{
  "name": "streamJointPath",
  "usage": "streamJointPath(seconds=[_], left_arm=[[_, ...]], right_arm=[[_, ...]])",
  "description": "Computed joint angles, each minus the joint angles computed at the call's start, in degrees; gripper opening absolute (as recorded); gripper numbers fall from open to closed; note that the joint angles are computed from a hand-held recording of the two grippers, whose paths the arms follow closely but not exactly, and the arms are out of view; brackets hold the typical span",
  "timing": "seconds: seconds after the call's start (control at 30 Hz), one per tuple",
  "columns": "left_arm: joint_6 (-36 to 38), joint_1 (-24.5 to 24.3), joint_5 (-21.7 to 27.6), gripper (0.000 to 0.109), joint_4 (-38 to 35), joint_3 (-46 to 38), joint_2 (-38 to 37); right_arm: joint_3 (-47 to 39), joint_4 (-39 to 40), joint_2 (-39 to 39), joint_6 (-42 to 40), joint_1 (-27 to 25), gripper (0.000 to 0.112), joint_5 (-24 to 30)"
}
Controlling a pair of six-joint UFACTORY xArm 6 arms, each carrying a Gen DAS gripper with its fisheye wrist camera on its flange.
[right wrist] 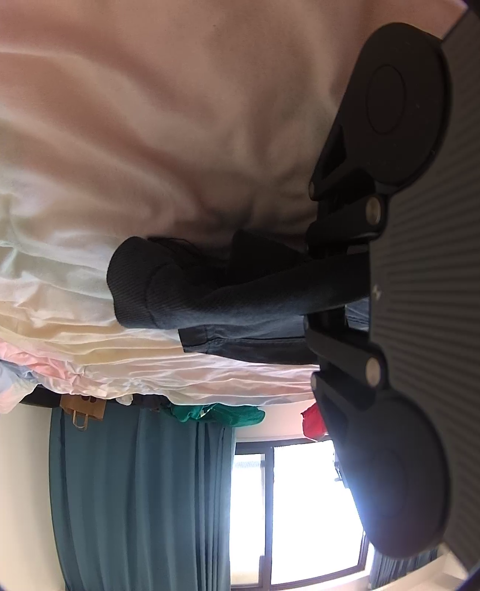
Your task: Fold clothes
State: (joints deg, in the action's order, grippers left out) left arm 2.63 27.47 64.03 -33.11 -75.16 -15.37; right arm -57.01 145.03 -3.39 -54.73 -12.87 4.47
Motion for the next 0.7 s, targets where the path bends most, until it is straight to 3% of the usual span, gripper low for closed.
streamJointPath(seconds=[0.27, 0.37, 0.5, 0.7], left_arm=[[10.48, -6.75, -3.27, 0.060, 7.00, -0.77, -5.72], [11.88, -9.81, -5.89, 0.066, 6.52, -0.19, -6.98], [13.56, -15.69, -12.52, 0.071, 5.86, 2.69, -8.08], [12.19, -25.58, -21.62, 0.071, 9.31, 6.84, -5.65]], right_arm=[[-0.30, 0.61, 0.66, 0.47, -0.30, 0.020, 0.90], [-0.05, 1.42, 0.96, -0.35, -0.87, 0.023, 2.95], [-0.53, 0.64, 1.66, -1.46, -1.23, 0.042, 4.49], [-1.42, 0.10, 2.85, -3.76, -1.77, 0.043, 5.84]])
